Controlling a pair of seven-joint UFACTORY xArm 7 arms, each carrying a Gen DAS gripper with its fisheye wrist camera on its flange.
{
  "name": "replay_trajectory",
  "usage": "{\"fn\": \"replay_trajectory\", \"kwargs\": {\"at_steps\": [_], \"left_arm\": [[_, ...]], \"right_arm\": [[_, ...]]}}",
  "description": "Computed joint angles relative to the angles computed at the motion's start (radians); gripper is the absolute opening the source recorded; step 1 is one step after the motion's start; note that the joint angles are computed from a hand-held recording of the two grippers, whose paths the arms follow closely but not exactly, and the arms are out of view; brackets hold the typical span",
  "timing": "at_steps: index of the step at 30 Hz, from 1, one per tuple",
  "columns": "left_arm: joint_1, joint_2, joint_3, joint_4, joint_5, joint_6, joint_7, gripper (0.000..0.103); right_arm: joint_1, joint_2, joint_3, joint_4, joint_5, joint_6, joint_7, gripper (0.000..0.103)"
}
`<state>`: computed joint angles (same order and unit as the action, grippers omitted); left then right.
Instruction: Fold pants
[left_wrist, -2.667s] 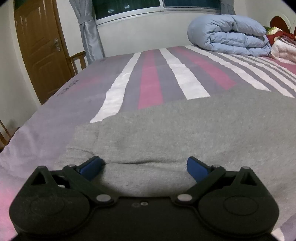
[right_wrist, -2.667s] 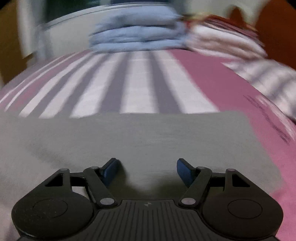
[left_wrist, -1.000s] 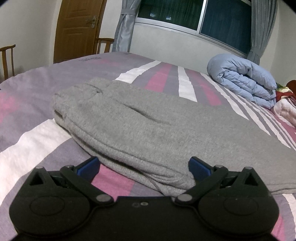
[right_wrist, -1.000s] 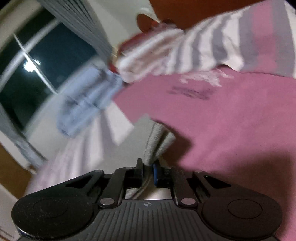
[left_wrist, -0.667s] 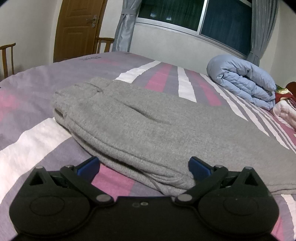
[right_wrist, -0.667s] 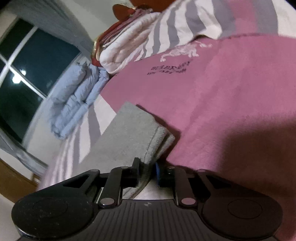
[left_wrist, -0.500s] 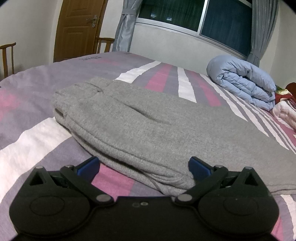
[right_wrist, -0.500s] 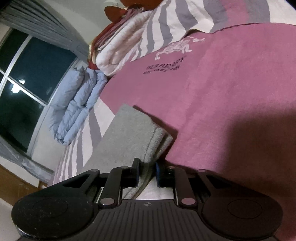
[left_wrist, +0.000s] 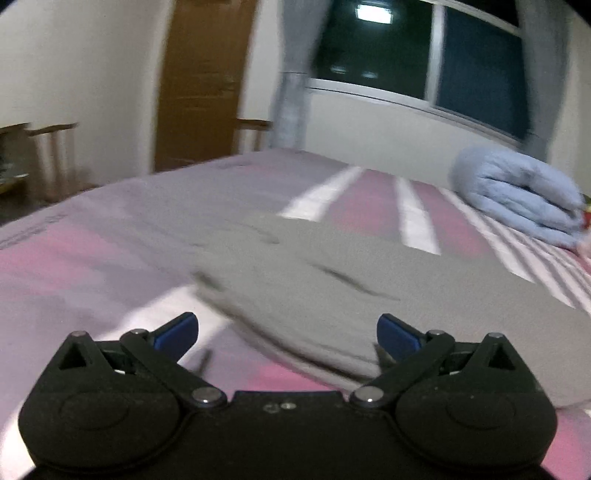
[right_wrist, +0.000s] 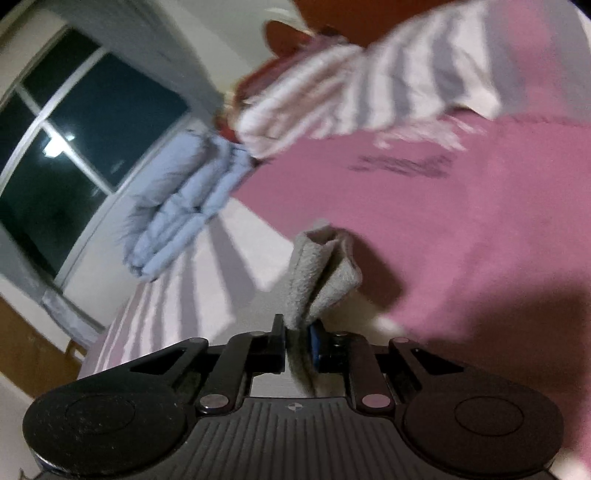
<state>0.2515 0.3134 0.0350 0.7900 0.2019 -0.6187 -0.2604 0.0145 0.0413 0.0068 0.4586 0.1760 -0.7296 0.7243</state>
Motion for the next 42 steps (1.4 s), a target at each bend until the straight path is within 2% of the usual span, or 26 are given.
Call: {"fn": "replay_trajectory", "kwargs": {"at_steps": [1,3,6,9,12,13,15,16,17,19,20,23,24,26,27,28,29,30,33,35,36,37,38,40,41,42], "left_arm": [[0.016,0.001,-0.005,0.002,-0.005,0.009,-0.022,0.097],[0.08,0.006,-0.025,0.016,0.073,0.036,-0.12,0.097],[0.135,0.012,-0.029,0.026,0.147,0.037,-0.185,0.097],[0.187,0.014,-0.028,0.03,0.219,0.031,-0.25,0.097],[0.252,0.023,-0.042,0.039,0.3,0.026,-0.365,0.097],[0.263,0.026,-0.043,0.04,0.315,0.019,-0.396,0.097],[0.26,0.027,-0.035,0.04,0.321,0.011,-0.423,0.097],[0.255,0.027,-0.028,0.04,0.326,0.012,-0.422,0.097],[0.248,0.027,-0.023,0.041,0.329,0.014,-0.418,0.097],[0.262,0.031,-0.027,0.051,0.374,0.011,-0.438,0.097],[0.263,0.035,-0.028,0.055,0.386,0.011,-0.445,0.097],[0.253,0.044,-0.023,0.066,0.388,0.014,-0.448,0.097],[0.252,0.046,-0.023,0.069,0.389,0.017,-0.448,0.097],[0.253,0.045,-0.022,0.068,0.396,0.013,-0.446,0.097],[0.254,0.047,-0.022,0.07,0.399,0.012,-0.448,0.097],[0.255,0.047,-0.023,0.071,0.403,0.012,-0.45,0.097],[0.255,0.046,-0.022,0.07,0.405,0.013,-0.45,0.097],[0.252,0.046,-0.021,0.072,0.406,0.019,-0.447,0.097],[0.234,0.037,-0.017,0.07,0.398,0.043,-0.414,0.097],[0.231,0.036,-0.022,0.071,0.398,0.052,-0.402,0.097],[0.229,0.036,-0.024,0.073,0.394,0.061,-0.398,0.097],[0.225,0.035,-0.024,0.073,0.385,0.07,-0.39,0.097],[0.226,0.036,-0.028,0.074,0.382,0.072,-0.387,0.097],[0.238,0.039,-0.036,0.075,0.391,0.07,-0.389,0.097],[0.24,0.04,-0.038,0.076,0.393,0.07,-0.389,0.097],[0.243,0.042,-0.04,0.077,0.396,0.068,-0.389,0.097]], "right_arm": [[0.019,0.0,0.019,0.023,0.039,0.007,-0.04,0.014],[0.085,0.014,0.041,0.09,0.108,0.016,-0.112,0.014],[0.336,0.078,-0.094,0.209,0.146,0.015,-0.143,0.014],[0.503,0.188,-0.155,0.358,0.099,0.021,-0.098,0.014],[0.575,0.314,-0.149,0.5,-0.01,0.05,0.002,0.014],[0.566,0.36,-0.113,0.546,-0.059,0.079,0.034,0.014],[0.53,0.447,-0.022,0.656,-0.184,0.24,0.047,0.015],[0.572,0.49,-0.034,0.697,-0.198,0.306,0.017,0.018],[0.643,0.506,-0.088,0.706,-0.172,0.329,-0.055,0.021],[0.736,0.523,-0.172,0.693,-0.125,0.279,-0.106,0.023],[0.72,0.525,-0.163,0.694,-0.144,0.271,-0.068,0.024],[0.594,0.513,-0.05,0.704,-0.213,0.298,-0.055,0.026],[0.56,0.5,-0.018,0.702,-0.229,0.316,-0.067,0.033],[0.42,0.485,0.148,0.667,-0.233,0.253,-0.163,0.052],[0.36,0.469,0.218,0.634,-0.252,0.209,-0.184,0.054],[0.342,0.463,0.246,0.614,-0.238,0.175,-0.211,0.054],[0.366,0.459,0.234,0.604,-0.183,0.141,-0.247,0.053],[0.432,0.447,0.182,0.598,-0.092,0.129,-0.28,0.053],[0.74,0.475,-0.11,0.681,0.216,0.216,-0.342,0.053],[0.87,0.531,-0.238,0.757,0.405,0.294,-0.479,0.053],[0.872,0.548,-0.24,0.794,0.447,0.368,-0.5,0.053],[0.841,0.562,-0.2,0.823,0.448,0.412,-0.483,0.053],[0.777,0.556,-0.119,0.831,0.407,0.413,-0.504,0.053],[0.614,0.544,0.063,0.814,0.269,0.369,-0.528,0.053],[0.574,0.533,0.099,0.79,0.256,0.325,-0.54,0.053],[0.571,0.522,0.093,0.768,0.285,0.272,-0.55,0.053]]}}
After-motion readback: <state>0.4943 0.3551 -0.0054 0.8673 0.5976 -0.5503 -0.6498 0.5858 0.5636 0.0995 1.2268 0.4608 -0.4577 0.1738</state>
